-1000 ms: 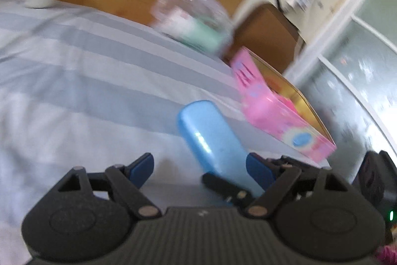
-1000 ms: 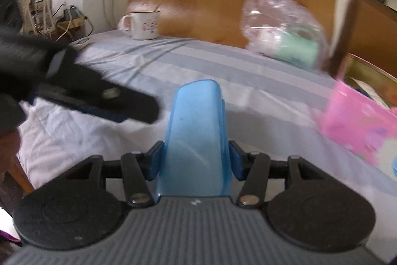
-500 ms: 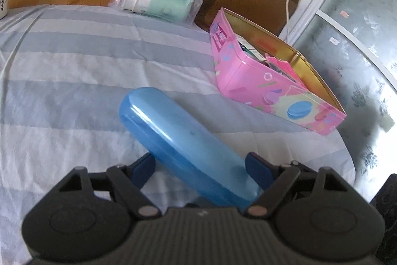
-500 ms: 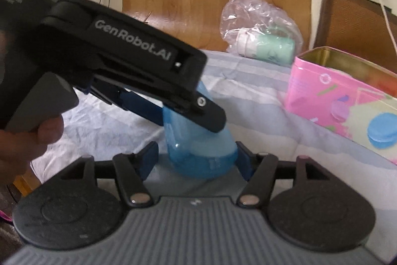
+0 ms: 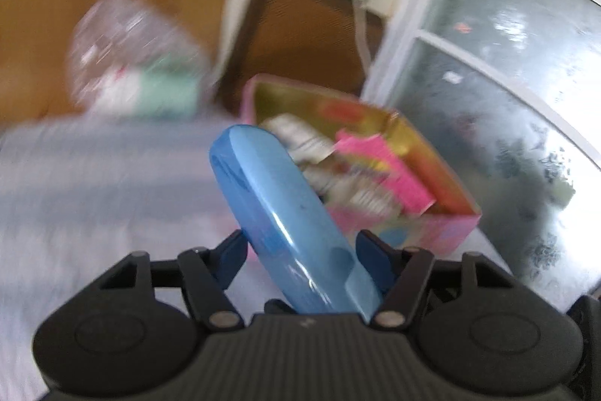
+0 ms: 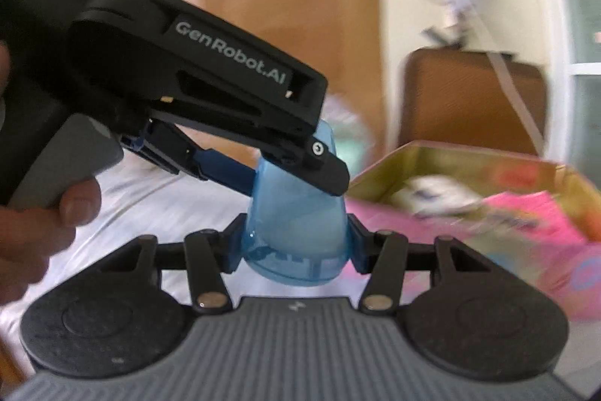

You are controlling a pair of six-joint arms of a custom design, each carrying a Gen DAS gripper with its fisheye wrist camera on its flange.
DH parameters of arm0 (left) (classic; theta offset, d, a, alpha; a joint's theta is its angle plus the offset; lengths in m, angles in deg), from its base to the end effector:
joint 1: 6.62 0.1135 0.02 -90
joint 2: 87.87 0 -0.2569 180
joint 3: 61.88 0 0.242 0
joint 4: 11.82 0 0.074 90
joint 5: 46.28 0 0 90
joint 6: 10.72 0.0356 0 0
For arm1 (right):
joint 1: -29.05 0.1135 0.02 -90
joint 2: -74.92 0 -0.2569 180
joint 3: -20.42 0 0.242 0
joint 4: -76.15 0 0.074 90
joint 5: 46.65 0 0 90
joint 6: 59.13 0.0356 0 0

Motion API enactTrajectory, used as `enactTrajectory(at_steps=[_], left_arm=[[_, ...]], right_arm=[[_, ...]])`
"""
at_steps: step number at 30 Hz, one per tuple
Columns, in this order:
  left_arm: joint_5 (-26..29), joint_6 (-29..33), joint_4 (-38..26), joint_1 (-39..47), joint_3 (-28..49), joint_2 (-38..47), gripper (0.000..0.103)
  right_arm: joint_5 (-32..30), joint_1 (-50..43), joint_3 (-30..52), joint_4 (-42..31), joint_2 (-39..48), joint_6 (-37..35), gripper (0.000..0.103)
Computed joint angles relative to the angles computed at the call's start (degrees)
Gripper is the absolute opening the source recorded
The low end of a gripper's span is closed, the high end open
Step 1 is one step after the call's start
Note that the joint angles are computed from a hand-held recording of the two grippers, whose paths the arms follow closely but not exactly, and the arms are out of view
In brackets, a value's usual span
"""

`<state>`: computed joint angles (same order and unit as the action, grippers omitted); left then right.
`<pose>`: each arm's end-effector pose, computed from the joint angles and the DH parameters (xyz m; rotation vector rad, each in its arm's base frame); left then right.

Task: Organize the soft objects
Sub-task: 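Pass the blue case from the right tool into the left tool, then lower the blue case into the pink tin and open the left tool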

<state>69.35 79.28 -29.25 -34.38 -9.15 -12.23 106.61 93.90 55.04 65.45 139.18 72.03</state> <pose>0.2230 -0.1348 0.1995 0.7844 2.1683 -0.7609 0.1084 0.1561 0.1670 0.1322 1.8616 -0.0019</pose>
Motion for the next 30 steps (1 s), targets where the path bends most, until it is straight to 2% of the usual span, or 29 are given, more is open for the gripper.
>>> enactTrajectory(at_steps=[2, 4, 6, 8, 10, 11, 13, 16, 19, 21, 23, 26, 30], left_arm=[[-2.2, -0.8, 2.5, -5.0, 4.4, 4.5, 0.065], [-3.1, -1.8, 3.5, -8.4, 9.9, 10.1, 0.065], [-4.5, -3.1, 4.3, -11.4, 14.7, 15.4, 0.065], [-4.5, -4.4, 3.7, -12.9, 20.6, 21.5, 0.065], [-5.1, -5.5, 2.7, -14.0, 25.5, 26.7, 0.065], [-6.1, -5.4, 1.8, -14.7, 28.7, 29.8, 0.065], [-8.8, -5.2, 1.2, -15.7, 32.2, 33.3, 0.067], [-11.7, -5.7, 1.4, -15.9, 33.0, 34.5, 0.067], [-12.3, -5.3, 2.2, -16.1, 30.5, 32.7, 0.068], [-15.1, -3.3, 4.1, -16.8, 26.8, 29.8, 0.068], [-17.7, -1.4, 6.3, -18.0, 22.4, 26.1, 0.069], [-21.1, 0.3, 8.4, -19.7, 16.8, 21.0, 0.069], [-23.3, 1.6, 10.6, -20.9, 9.1, 13.1, 0.071]], right_arm=[[0.0, -4.9, -1.9, -0.3, -5.9, -2.8, 0.056], [-3.4, -11.5, -4.5, 1.1, -11.9, -6.4, 0.056], [-10.6, -20.9, -7.1, 3.5, -16.8, -10.0, 0.056], [-17.0, -29.2, -8.1, 5.0, -18.0, -11.5, 0.057], [-23.5, -37.9, -8.2, 10.7, -13.5, -13.8, 0.057], [-24.4, -40.3, -7.3, 13.5, -9.2, -13.7, 0.057], [-25.8, -44.8, -5.2, 15.8, -2.8, -12.8, 0.059], [-27.2, -47.0, -4.3, 15.1, -1.0, -11.4, 0.058], [-23.0, -42.5, -7.7, 13.0, -7.4, -9.5, 0.058], [-19.3, -38.9, -8.0, 9.9, -10.1, -7.4, 0.058], [-18.4, -37.3, -8.5, 7.5, -13.0, -5.7, 0.058], [-10.2, -28.1, -8.2, -1.6, -17.4, 2.1, 0.058], [0.4, -16.4, -4.1, -16.8, -16.5, 15.9, 0.058]])
